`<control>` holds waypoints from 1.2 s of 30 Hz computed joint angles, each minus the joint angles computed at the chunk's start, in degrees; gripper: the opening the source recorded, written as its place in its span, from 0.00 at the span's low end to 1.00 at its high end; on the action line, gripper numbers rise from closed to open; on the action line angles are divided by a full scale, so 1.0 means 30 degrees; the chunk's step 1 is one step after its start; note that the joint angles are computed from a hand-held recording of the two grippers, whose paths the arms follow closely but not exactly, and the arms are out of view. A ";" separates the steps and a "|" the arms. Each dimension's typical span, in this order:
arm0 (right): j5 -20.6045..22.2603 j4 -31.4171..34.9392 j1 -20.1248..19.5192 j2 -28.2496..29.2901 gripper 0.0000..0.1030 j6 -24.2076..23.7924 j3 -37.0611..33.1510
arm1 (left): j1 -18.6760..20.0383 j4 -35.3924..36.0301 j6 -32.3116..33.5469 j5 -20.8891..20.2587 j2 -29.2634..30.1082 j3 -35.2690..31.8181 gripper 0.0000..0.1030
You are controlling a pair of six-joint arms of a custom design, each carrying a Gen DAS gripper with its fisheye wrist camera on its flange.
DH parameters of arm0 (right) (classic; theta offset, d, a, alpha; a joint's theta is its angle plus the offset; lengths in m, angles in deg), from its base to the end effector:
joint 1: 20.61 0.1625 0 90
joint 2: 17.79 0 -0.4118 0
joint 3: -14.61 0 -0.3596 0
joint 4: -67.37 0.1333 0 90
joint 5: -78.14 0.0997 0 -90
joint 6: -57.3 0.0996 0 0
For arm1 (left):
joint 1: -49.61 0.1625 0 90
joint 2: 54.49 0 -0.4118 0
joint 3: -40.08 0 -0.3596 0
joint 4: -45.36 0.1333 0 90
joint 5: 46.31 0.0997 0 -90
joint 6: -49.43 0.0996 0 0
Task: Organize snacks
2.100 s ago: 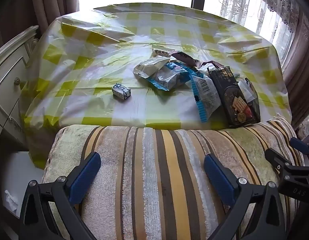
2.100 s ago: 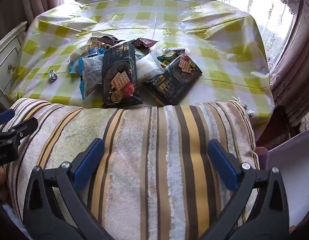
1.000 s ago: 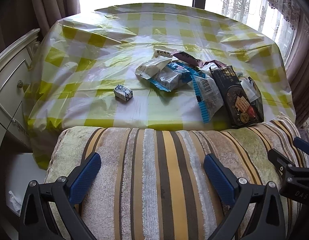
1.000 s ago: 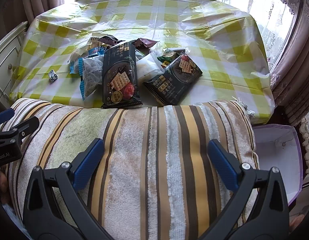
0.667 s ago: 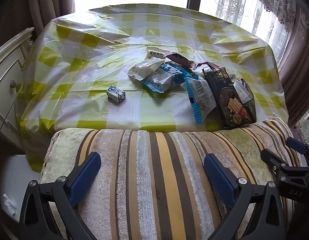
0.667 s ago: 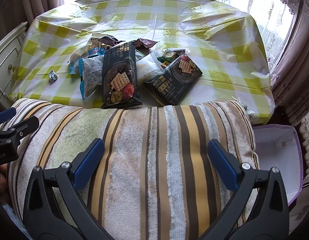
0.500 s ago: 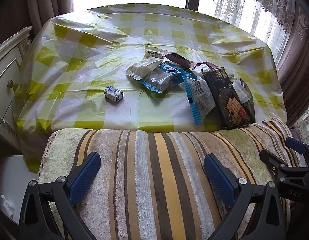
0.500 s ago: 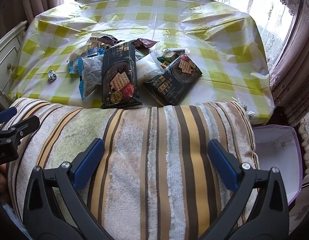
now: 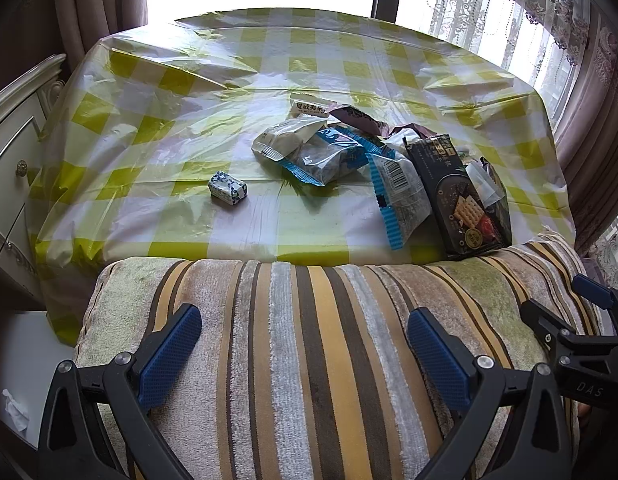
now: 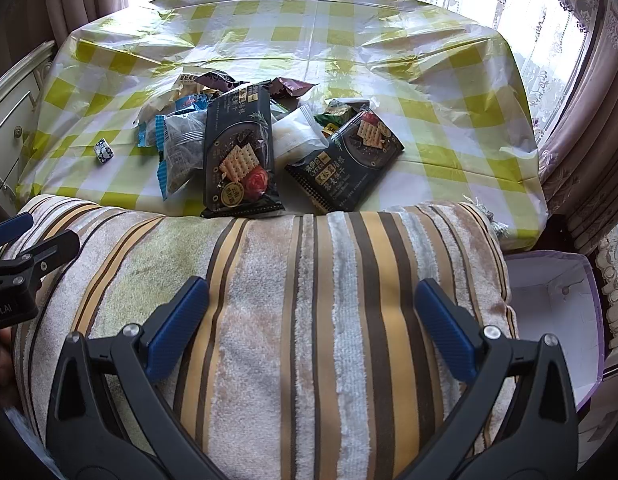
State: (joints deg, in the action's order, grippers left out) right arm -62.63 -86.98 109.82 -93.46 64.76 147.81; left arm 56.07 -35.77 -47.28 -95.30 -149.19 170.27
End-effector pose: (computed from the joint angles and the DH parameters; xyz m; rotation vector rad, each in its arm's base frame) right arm 0.3031 -0.2692 0.2074 0.5940 -2.2380 0.5718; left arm -0.2537 -0.2286 0.2407 0.0825 2.2679 -0.8410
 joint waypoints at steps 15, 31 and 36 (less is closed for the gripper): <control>-0.0011 -0.0019 0.0008 0.0002 1.00 -0.0011 0.0002 | -0.0020 -0.0006 -0.0027 -0.0002 0.0027 0.0009 1.00; -0.0095 0.0226 0.0098 0.0051 1.00 0.0076 -0.0122 | 0.0035 0.0010 -0.0046 -0.0031 -0.0037 -0.0046 1.00; 0.1688 0.0388 -0.0601 -0.0876 1.00 -0.1109 -0.0175 | 0.0584 -0.0334 0.0183 0.0311 -0.0401 -0.0214 1.00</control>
